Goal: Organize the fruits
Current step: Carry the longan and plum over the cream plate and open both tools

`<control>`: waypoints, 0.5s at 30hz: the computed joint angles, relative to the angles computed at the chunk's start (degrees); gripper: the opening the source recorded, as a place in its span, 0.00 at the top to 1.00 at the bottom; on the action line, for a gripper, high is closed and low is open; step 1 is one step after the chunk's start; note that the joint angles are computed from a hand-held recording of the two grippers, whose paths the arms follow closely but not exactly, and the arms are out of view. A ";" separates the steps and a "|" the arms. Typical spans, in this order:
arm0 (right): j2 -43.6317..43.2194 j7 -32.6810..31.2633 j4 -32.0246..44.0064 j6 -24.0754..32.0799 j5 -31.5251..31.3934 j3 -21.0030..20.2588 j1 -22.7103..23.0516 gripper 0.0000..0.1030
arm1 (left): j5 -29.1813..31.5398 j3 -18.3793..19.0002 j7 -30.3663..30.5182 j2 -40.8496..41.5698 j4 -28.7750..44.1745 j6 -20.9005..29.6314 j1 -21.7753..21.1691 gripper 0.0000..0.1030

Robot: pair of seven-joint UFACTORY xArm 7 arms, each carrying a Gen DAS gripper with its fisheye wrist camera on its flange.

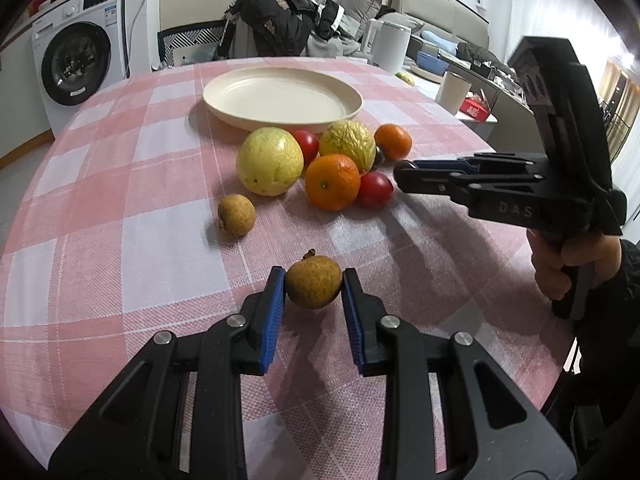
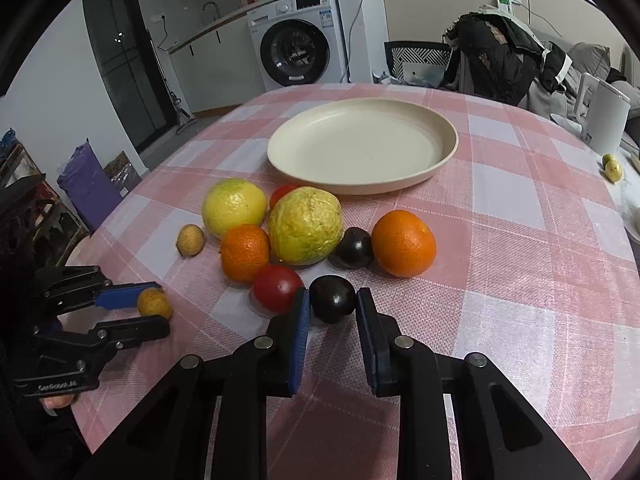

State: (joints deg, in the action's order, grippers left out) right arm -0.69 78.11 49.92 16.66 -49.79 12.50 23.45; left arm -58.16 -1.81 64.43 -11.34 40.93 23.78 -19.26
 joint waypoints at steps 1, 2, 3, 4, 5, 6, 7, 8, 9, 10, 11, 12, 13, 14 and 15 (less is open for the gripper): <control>-0.44 0.64 -0.28 -0.21 -0.59 0.03 0.02 0.76 | -0.47 0.01 0.24 -0.28 -0.12 -0.25 -0.09 0.75; -0.91 1.59 -0.55 -0.52 -1.58 0.12 -0.06 0.76 | -1.01 0.13 0.67 -0.18 0.02 -0.39 -0.19 0.75; -1.38 2.86 -0.76 -0.79 -2.96 0.29 -0.24 0.76 | -1.58 0.21 1.04 -0.30 0.02 -0.44 -0.27 0.75; -1.71 4.00 -0.82 -0.89 -4.17 0.53 -0.43 0.76 | -2.89 0.33 2.06 -0.46 0.05 -0.90 -0.52 0.75; -2.11 5.19 -0.89 -1.02 -5.43 0.77 -0.66 0.76 | -3.59 0.33 2.64 -0.53 0.06 -1.29 -0.62 0.75; -2.36 6.11 -0.91 -1.12 -6.41 0.98 -0.92 0.76 | -4.16 0.29 3.10 -0.51 0.10 -1.63 -0.71 0.75; -2.64 7.26 -1.03 -1.41 -7.66 1.13 -1.26 0.76 | -5.64 0.45 4.26 -0.57 0.32 -2.01 -0.95 0.75; -2.89 8.72 -0.97 -1.63 -9.13 1.34 -1.60 0.76 | -6.33 0.40 4.76 -0.51 0.47 -2.21 -1.02 0.75; -3.11 9.43 -0.98 -1.76 -9.82 1.49 -1.84 0.76 | -7.19 0.42 5.40 -0.52 0.62 -2.34 -1.07 0.75; -3.34 10.56 -0.94 -1.90 -10.78 1.63 -2.14 0.76 | -8.25 0.33 6.03 -0.38 1.00 -2.92 -1.17 0.75; -3.62 11.78 -0.98 -2.11 -11.76 1.75 -2.47 0.76 | -8.60 0.18 6.21 -0.23 1.30 -3.19 -1.11 0.75; -3.79 12.24 -0.89 -2.20 -12.07 1.85 -2.69 0.76 | -8.98 -0.01 6.36 0.08 1.80 -3.65 -1.10 0.75; -3.97 12.93 -0.83 -2.14 -12.66 1.99 -2.93 0.76 | -9.31 -0.25 6.42 0.56 2.34 -4.11 -1.11 0.75; -4.21 14.03 -0.72 -2.06 -13.65 2.15 -3.21 0.76 | -9.68 -0.42 6.61 0.77 2.62 -4.37 -1.09 0.75; -4.25 14.35 -0.54 -2.17 -14.03 2.21 -3.40 0.76 | -10.58 -0.52 7.19 1.16 3.30 -4.72 -1.17 0.75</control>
State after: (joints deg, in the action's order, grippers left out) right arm -4.94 92.46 49.38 14.49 -63.82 14.71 20.05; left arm -68.74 -2.33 71.62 -10.18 44.23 19.06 -20.44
